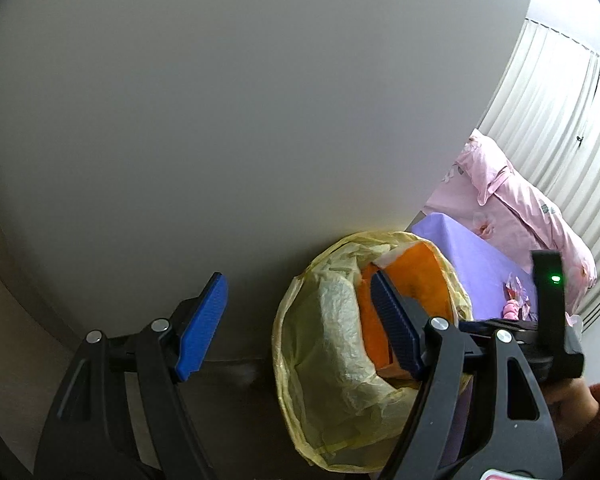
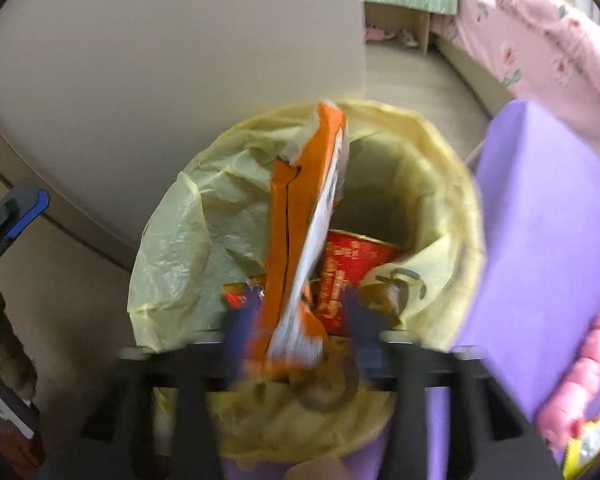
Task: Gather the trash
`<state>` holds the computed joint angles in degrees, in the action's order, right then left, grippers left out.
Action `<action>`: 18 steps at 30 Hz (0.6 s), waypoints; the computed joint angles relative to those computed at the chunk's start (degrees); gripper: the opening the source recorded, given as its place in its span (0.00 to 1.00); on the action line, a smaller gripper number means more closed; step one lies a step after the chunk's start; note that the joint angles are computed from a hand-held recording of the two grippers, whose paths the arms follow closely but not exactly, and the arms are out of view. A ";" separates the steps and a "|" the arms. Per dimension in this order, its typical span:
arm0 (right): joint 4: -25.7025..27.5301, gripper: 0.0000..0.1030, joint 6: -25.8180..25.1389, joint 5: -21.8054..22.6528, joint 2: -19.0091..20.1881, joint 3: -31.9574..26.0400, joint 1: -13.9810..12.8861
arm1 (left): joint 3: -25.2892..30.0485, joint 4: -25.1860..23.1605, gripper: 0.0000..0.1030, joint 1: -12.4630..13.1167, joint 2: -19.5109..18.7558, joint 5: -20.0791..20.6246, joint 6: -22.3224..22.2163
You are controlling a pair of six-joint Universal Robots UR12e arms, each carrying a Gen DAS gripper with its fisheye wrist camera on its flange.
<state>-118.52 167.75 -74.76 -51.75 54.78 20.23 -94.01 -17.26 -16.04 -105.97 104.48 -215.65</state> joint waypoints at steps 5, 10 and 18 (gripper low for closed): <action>-8.30 0.57 1.62 3.10 -5.46 7.53 -2.36 | 1.70 0.00 0.68 -0.95 -0.77 -0.10 1.80; -17.57 0.57 4.38 0.78 -10.01 13.61 -3.78 | 4.87 0.32 0.68 -2.38 -2.84 -2.48 4.76; -29.50 0.59 10.41 -4.35 -17.10 24.90 -8.67 | 12.89 -0.95 0.68 -5.24 -8.78 -12.08 11.39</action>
<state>-148.02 178.16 -79.11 -68.86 79.68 11.56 -81.12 -18.21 -21.28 -114.75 92.40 -204.26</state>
